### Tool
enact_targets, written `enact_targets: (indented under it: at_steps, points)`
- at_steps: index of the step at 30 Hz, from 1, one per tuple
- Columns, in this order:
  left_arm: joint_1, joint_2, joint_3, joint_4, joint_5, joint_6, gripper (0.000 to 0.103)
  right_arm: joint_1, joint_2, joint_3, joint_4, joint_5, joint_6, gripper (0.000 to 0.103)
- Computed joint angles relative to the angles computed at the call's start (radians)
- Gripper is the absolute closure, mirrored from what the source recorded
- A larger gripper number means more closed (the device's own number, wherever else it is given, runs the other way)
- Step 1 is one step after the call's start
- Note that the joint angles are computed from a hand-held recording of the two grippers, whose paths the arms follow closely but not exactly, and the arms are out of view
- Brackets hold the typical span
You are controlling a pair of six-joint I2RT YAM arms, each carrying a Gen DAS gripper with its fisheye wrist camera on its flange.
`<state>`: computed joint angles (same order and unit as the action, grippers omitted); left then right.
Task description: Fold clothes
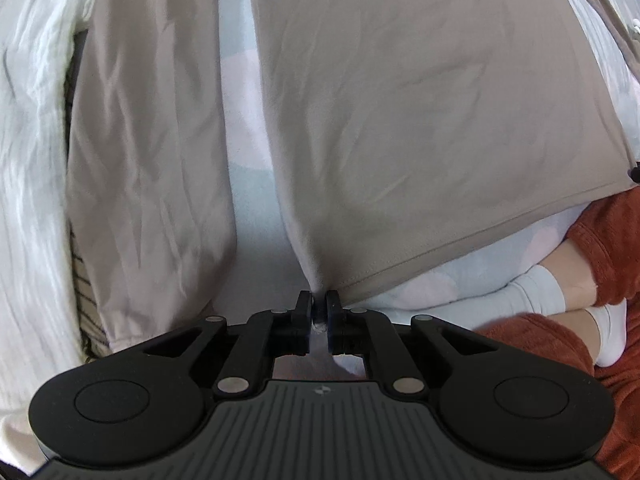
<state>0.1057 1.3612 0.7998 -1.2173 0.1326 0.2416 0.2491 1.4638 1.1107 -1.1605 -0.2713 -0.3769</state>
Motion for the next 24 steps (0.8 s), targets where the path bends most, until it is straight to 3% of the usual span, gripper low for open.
enact_targets:
  at_steps: [2,3,4,8,12,18,24]
  points:
    - [-0.002,-0.020,-0.003,0.000,0.004,0.007,0.083,-0.015,-0.020,0.003,-0.007,-0.006,0.002,0.085]
    - [0.003,-0.037,0.003,-0.008,0.010,0.016,0.079,-0.019,-0.039,0.004,-0.011,-0.010,0.006,0.074]
    - [0.014,-0.049,0.016,-0.022,0.020,0.030,0.077,-0.031,-0.053,0.009,-0.011,-0.010,0.001,0.071]
    - [0.040,-0.063,0.106,-0.069,0.044,0.058,0.069,-0.084,-0.069,0.053,0.023,-0.024,-0.022,0.071]
    - [0.053,-0.036,0.229,-0.050,0.061,0.046,0.068,-0.122,-0.038,0.124,0.106,-0.042,-0.013,0.071]
    - [0.019,0.051,0.382,0.076,0.046,-0.015,0.068,-0.117,0.093,0.264,0.259,-0.062,0.004,0.071]
    - [0.004,0.251,0.601,0.215,0.004,-0.030,0.068,-0.085,0.314,0.508,0.327,-0.051,-0.089,0.071]
